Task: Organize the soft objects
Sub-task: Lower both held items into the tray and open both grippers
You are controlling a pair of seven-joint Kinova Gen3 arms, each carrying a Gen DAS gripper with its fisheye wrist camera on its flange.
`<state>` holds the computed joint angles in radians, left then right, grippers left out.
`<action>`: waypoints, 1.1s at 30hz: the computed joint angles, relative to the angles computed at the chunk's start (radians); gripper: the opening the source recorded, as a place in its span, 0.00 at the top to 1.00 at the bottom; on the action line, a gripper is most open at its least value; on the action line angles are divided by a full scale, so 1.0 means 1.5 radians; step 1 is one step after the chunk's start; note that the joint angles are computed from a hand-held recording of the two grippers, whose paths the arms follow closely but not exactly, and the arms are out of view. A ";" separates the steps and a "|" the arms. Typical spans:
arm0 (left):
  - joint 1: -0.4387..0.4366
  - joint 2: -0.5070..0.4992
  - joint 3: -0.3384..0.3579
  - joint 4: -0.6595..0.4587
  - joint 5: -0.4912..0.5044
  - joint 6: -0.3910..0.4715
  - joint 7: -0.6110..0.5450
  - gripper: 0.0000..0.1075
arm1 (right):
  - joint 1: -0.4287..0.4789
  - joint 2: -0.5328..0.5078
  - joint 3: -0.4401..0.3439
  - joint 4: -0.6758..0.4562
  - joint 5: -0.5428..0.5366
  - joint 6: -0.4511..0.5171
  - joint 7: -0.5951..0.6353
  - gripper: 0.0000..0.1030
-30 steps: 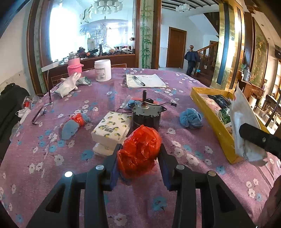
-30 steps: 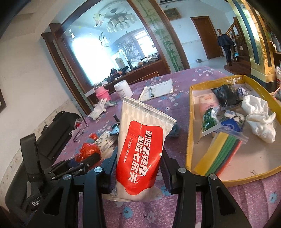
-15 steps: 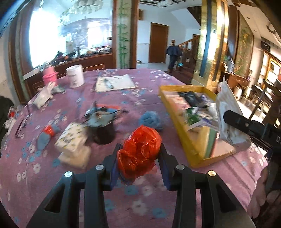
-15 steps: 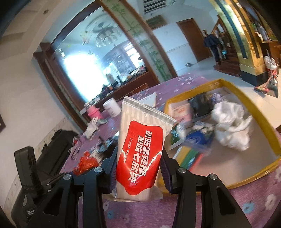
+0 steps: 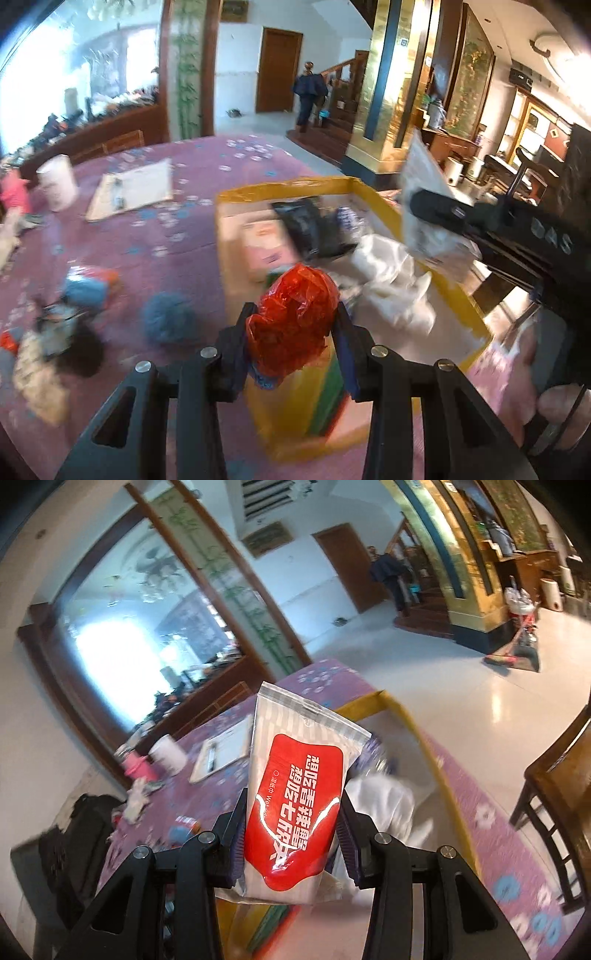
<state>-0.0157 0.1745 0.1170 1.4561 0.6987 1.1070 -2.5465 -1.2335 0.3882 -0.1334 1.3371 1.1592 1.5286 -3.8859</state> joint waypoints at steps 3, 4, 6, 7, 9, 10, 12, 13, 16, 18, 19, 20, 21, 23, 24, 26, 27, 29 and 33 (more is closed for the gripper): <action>0.033 0.032 0.014 -0.030 -0.031 0.005 0.050 0.65 | 0.055 -0.001 0.001 -0.027 -0.045 -0.008 0.069 0.56; 0.037 0.040 0.017 -0.037 -0.037 0.010 0.060 0.65 | 0.076 -0.001 0.000 -0.033 -0.068 -0.014 0.087 0.56; 0.035 0.051 0.024 -0.035 -0.033 0.020 0.063 0.65 | 0.093 -0.011 0.013 -0.013 -0.096 -0.053 0.090 0.56; 0.034 0.052 0.027 -0.029 -0.032 0.016 0.051 0.65 | 0.100 -0.012 0.015 -0.004 -0.105 -0.063 0.087 0.56; 0.031 0.050 0.030 -0.015 -0.029 -0.002 0.025 0.65 | 0.112 -0.012 0.021 0.006 -0.134 -0.079 0.093 0.56; 0.031 0.052 0.031 -0.014 -0.029 -0.002 0.021 0.65 | 0.130 -0.017 0.006 0.018 -0.139 -0.097 0.084 0.56; 0.032 0.058 0.032 -0.015 -0.026 0.000 0.021 0.65 | 0.131 -0.020 0.002 0.023 -0.130 -0.102 0.083 0.54; 0.031 0.060 0.033 -0.015 -0.026 0.001 0.019 0.64 | 0.118 -0.013 0.019 0.011 -0.137 -0.088 0.096 0.54; 0.028 0.056 0.034 -0.004 -0.021 -0.010 0.007 0.63 | 0.126 -0.017 0.012 0.018 -0.137 -0.106 0.098 0.52; 0.025 0.056 0.035 -0.002 -0.013 -0.010 0.001 0.62 | 0.121 -0.019 0.014 0.023 -0.135 -0.106 0.096 0.48; 0.024 0.054 0.035 0.003 -0.009 -0.015 -0.004 0.60 | 0.117 -0.021 0.014 0.026 -0.131 -0.104 0.091 0.45; 0.023 0.050 0.034 0.010 -0.003 -0.022 -0.008 0.57 | 0.113 -0.024 0.013 0.031 -0.123 -0.104 0.083 0.36; 0.022 0.050 0.034 0.013 0.001 -0.027 -0.012 0.51 | 0.109 -0.023 0.013 0.032 -0.116 -0.101 0.077 0.28; 0.018 0.041 0.034 0.027 0.016 -0.040 -0.029 0.46 | 0.097 -0.017 0.014 0.029 -0.096 -0.083 0.064 0.26; 0.016 0.036 0.034 0.033 0.023 -0.046 -0.038 0.46 | 0.095 -0.014 0.014 0.028 -0.089 -0.082 0.060 0.26; 0.011 0.023 0.033 0.048 0.042 -0.056 -0.062 0.46 | 0.086 -0.018 0.015 0.040 -0.069 -0.081 0.035 0.26; 0.010 0.018 0.031 0.053 0.051 -0.060 -0.072 0.46 | 0.083 -0.017 0.014 0.042 -0.060 -0.076 0.027 0.26; 0.009 0.011 0.027 0.057 0.061 -0.059 -0.080 0.45 | 0.077 -0.019 0.012 0.047 -0.044 -0.066 0.016 0.26; 0.002 -0.002 0.017 0.048 0.071 -0.026 -0.082 0.41 | 0.063 -0.012 0.004 0.032 -0.038 -0.036 0.002 0.26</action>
<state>-0.0125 0.1717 0.1427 1.5280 0.8050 1.0681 -2.6691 -1.1385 0.3698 -0.1272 1.3847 1.1025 1.4744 -3.8824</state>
